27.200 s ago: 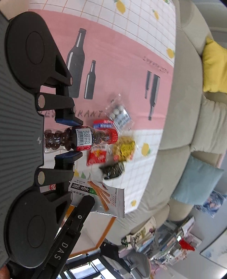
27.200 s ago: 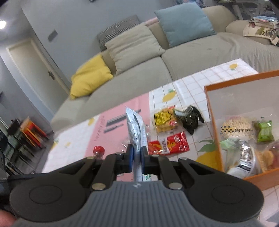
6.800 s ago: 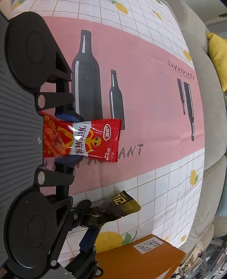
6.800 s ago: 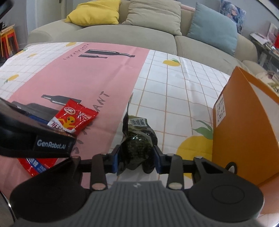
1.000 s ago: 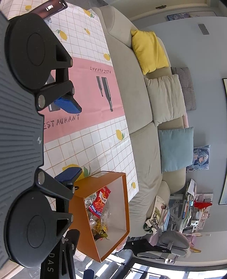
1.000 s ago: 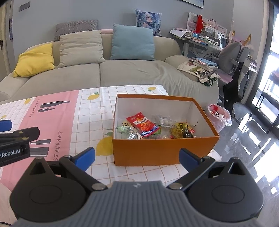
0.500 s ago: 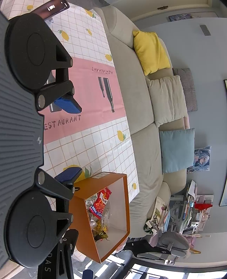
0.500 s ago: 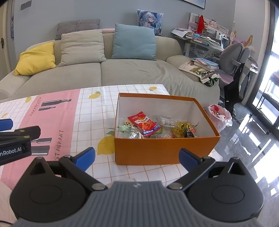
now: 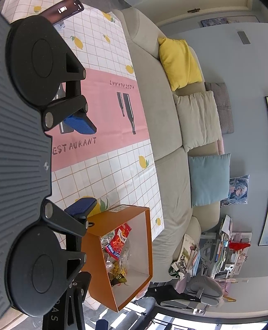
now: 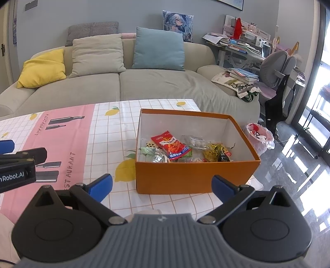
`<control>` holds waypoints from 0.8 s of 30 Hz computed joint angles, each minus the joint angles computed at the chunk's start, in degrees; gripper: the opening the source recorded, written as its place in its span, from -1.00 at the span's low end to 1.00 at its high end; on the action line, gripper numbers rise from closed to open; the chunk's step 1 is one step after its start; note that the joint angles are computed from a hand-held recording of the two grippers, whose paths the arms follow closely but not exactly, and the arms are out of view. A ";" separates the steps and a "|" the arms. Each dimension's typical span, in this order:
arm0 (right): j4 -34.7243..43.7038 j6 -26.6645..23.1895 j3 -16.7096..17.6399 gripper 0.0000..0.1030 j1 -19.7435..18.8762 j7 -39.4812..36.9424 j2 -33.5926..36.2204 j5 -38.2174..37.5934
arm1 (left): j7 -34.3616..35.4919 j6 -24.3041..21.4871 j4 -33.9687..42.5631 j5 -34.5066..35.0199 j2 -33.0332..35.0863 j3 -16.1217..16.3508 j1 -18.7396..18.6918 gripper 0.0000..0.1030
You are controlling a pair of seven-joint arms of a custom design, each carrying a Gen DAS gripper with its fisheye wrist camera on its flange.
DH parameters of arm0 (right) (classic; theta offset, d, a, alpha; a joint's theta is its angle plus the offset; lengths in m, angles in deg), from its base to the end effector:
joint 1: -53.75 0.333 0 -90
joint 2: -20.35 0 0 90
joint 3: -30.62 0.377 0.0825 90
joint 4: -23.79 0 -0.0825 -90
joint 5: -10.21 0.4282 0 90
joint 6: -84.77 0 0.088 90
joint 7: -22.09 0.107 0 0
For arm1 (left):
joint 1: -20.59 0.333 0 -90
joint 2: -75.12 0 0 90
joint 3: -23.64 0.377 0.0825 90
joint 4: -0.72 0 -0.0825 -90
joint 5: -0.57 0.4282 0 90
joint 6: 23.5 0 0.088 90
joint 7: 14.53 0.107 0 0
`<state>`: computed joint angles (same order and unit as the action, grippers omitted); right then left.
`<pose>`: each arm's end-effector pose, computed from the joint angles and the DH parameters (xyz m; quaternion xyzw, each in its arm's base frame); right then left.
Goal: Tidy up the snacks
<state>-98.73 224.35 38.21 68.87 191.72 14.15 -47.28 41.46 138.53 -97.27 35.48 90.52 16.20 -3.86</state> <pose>0.5399 0.2265 0.5377 -0.5283 0.7363 -0.3643 0.2145 0.6189 -0.4057 0.5697 -0.4807 0.7589 -0.3491 0.2668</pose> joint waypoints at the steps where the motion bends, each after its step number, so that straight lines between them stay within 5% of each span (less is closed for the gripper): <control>1: -0.05 0.05 -0.06 0.93 -0.03 -0.10 -0.02 0.05 | 0.22 0.04 -0.02 -0.17 0.01 -0.09 0.09 0.59; 24: 0.37 -0.99 -0.04 0.94 0.24 -2.08 0.09 1.70 | 0.01 -0.07 -0.32 -0.33 -0.29 -0.28 0.16 0.61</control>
